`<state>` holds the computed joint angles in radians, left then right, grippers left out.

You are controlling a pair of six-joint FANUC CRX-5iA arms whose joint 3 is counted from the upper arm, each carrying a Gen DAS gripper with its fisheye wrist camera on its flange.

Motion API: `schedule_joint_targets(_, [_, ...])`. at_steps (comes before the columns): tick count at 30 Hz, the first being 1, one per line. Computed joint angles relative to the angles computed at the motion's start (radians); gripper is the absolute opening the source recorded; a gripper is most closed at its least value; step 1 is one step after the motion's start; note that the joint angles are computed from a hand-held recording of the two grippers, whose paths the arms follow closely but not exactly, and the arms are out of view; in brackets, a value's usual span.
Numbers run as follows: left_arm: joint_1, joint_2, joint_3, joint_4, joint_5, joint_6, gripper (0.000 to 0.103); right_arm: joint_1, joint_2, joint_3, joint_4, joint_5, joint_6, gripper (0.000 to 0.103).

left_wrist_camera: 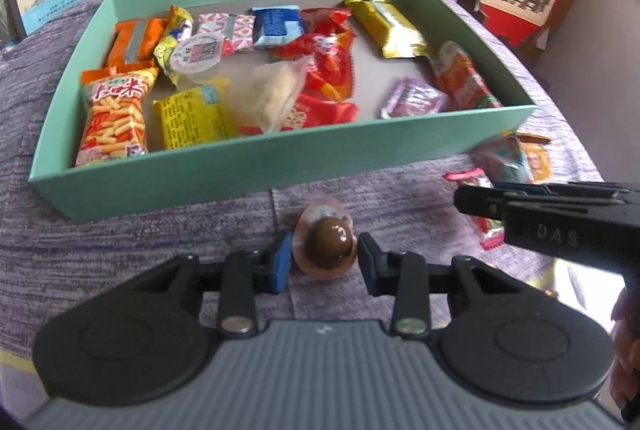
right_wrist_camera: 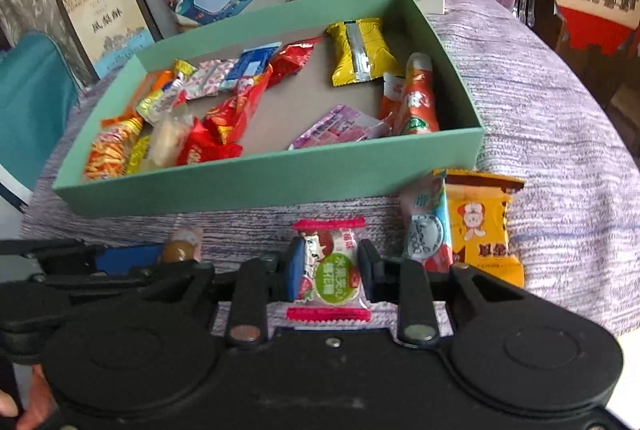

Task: Organize snacks
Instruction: 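Grasp the brown egg-shaped candy with left tool while right tool grasps white-green candy, then carry the egg candy and white-green candy into the box and release both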

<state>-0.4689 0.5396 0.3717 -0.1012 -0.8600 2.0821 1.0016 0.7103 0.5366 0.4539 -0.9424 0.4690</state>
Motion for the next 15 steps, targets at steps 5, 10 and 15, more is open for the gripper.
schedule_joint_targets(5, [-0.008,-0.03,-0.01,0.013,0.013,-0.021,0.035,-0.003,-0.071,-0.076,-0.013,0.073,-0.024,0.028])
schedule_joint_targets(10, [-0.009,-0.027,0.037,0.009,0.018,-0.024,0.035,-0.015,-0.11,-0.109,0.029,0.134,-0.073,0.028])
schedule_joint_targets(15, [-0.011,0.034,0.173,-0.026,-0.007,-0.042,0.035,-0.052,-0.089,-0.064,0.053,0.157,-0.093,0.028])
